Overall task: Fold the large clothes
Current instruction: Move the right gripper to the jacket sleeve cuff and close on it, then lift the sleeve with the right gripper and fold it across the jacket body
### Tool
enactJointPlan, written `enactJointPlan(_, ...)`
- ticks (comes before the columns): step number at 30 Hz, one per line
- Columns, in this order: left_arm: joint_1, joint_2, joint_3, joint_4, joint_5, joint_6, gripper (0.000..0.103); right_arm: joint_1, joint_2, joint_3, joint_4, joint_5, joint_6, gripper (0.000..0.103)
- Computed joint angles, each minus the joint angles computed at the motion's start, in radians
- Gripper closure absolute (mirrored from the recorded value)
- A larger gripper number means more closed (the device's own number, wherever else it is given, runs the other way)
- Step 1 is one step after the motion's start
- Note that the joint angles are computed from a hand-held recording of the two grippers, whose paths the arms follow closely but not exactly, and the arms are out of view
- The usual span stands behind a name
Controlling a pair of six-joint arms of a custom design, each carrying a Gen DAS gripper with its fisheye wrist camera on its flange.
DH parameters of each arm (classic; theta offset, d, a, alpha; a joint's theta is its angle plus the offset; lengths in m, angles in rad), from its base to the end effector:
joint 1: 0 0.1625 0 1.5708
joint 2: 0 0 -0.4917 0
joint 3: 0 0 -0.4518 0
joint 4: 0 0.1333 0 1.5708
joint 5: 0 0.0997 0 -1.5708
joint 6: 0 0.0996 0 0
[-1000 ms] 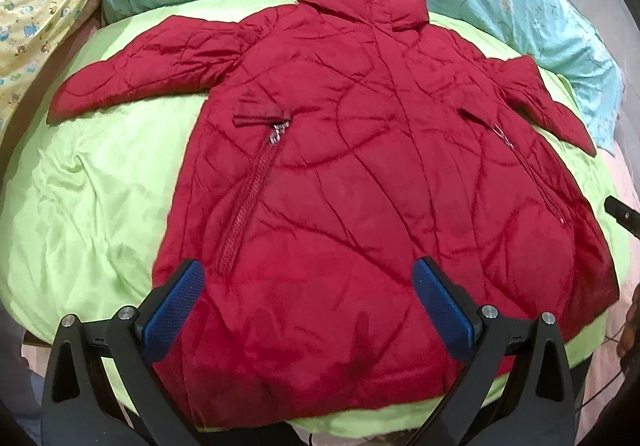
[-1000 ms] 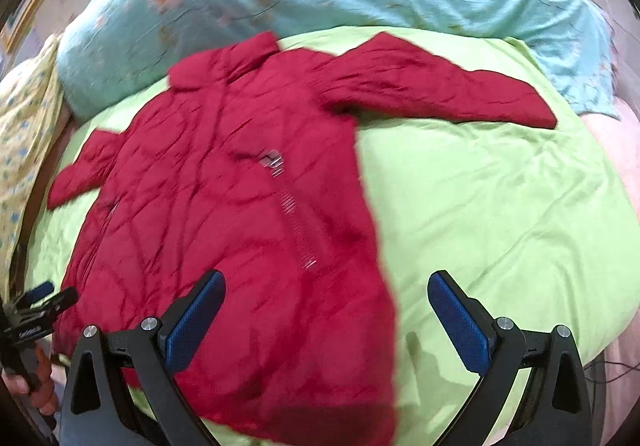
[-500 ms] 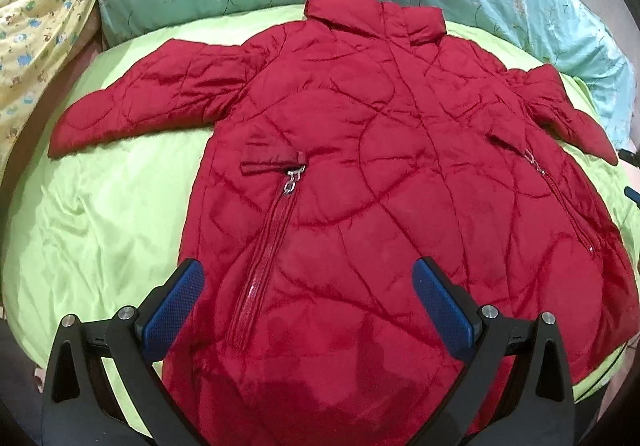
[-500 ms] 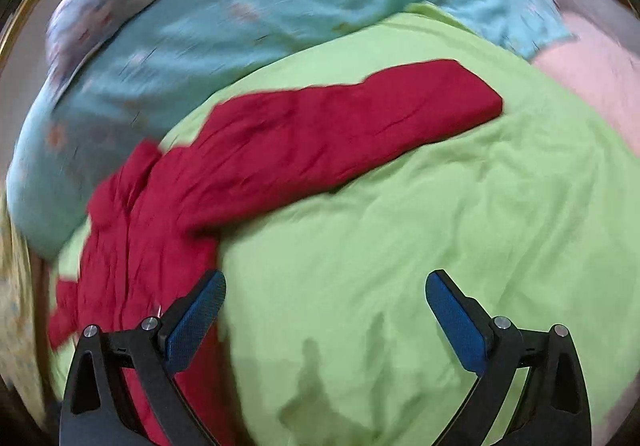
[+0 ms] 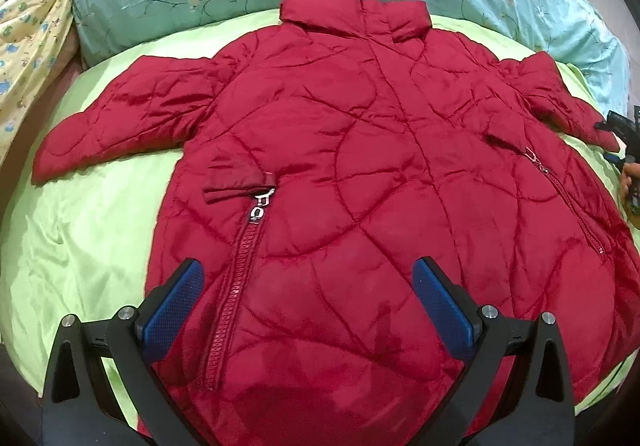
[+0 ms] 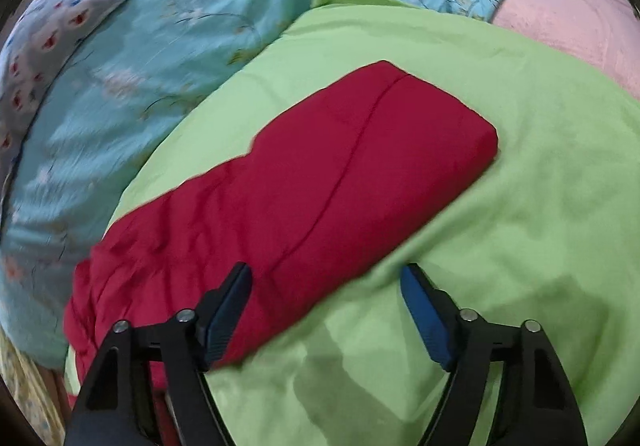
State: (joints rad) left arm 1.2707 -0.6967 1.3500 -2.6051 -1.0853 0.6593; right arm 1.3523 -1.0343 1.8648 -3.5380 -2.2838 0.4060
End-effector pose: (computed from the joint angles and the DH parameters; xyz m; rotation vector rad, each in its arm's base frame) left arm -0.0828 -0.8758 0.1587 1.0793 2.3412 -0.3747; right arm -0.0779 -0.6653 0.3103 -1.1499 -1.8936 1.4455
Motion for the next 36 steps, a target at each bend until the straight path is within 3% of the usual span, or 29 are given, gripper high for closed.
enactJointPlan(2,0.002,0.005,-0.009,0.019,-0.004,-0.014,0.000,-0.007,0.015,-0.013,-0.069,-0.001,-0.041,0.029)
enactJointPlan(4,0.002,0.009,-0.014,0.028,-0.001,-0.028,0.000,-0.007,0.023,-0.026,-0.094,-0.011,-0.066,0.043)
enactJointPlan(5,0.003,0.010,-0.016,0.035,-0.003,-0.035,0.000,-0.009,0.024,-0.029,-0.109,-0.001,-0.078,0.067)
enactJointPlan(6,0.004,0.010,-0.017,0.041,-0.004,-0.040,0.000,-0.012,0.021,-0.025,-0.118,0.022,-0.083,0.081)
enactJointPlan(9,0.005,0.010,-0.013,0.049,-0.001,-0.045,0.000,0.005,0.033,-0.039,-0.152,0.008,-0.149,0.087)
enactJointPlan(17,0.011,0.011,-0.038,0.105,-0.015,-0.099,0.000,0.072,0.055,-0.068,-0.209,0.038,-0.314,0.093)
enactJointPlan(23,0.018,0.013,-0.070,0.165,-0.033,-0.140,0.000,0.167,0.109,-0.143,-0.181,0.067,-0.470,0.093)
enactJointPlan(29,0.027,0.006,-0.094,0.194,-0.070,-0.158,0.000,0.238,0.175,-0.230,-0.065,0.153,-0.526,0.095)
enactJointPlan(36,0.039,0.003,-0.120,0.204,-0.102,-0.169,0.000,0.289,0.262,-0.335,0.107,0.228,-0.532,0.096)
